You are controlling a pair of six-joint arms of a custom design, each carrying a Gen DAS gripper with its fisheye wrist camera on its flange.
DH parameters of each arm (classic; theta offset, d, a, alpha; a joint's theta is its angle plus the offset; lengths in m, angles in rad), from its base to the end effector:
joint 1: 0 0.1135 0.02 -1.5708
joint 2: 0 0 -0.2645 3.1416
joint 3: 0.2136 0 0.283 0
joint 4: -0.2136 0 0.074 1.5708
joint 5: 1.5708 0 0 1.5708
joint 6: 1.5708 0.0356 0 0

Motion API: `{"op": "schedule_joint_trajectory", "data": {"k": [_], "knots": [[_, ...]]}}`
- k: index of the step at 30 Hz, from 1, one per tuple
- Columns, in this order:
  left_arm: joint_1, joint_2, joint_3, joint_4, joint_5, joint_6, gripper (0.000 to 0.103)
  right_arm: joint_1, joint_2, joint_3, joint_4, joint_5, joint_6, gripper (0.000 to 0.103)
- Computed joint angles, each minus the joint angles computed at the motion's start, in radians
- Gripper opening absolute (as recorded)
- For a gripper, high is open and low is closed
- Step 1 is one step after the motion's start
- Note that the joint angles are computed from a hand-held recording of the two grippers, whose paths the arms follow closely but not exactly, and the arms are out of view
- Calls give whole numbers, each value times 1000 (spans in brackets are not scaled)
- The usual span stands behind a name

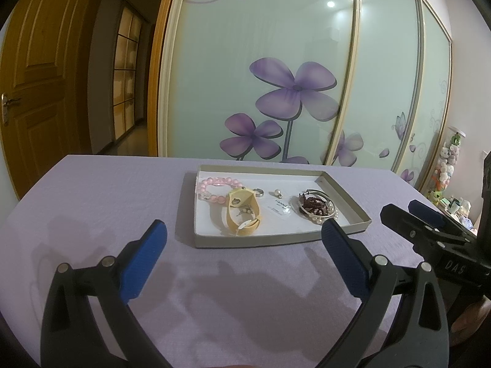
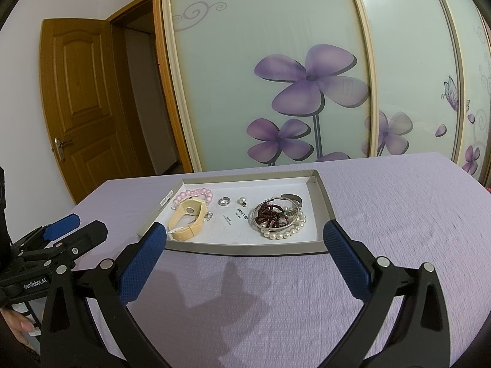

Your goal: Organize jewelry

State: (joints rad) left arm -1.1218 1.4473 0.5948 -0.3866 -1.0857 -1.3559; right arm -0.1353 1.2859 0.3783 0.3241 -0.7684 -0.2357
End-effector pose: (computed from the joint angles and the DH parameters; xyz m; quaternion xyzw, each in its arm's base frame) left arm 0.1343 -0.2062 0.1216 -0.1833 0.8288 0.0324 0.5277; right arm 0.2474 -0.0087 0.1315 -0.2183 0.8065 0.2434 0.4926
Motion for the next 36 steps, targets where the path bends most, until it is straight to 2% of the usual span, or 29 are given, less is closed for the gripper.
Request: {"op": "schedule_joint_trajectory", "data": {"k": [23, 36], "knots": [[3, 6, -1, 28, 7, 27, 101, 0, 0, 0, -1, 0, 0, 102], [-5, 20, 12, 5, 0, 7, 101, -3, 1, 1, -3, -3, -2, 102]]}}
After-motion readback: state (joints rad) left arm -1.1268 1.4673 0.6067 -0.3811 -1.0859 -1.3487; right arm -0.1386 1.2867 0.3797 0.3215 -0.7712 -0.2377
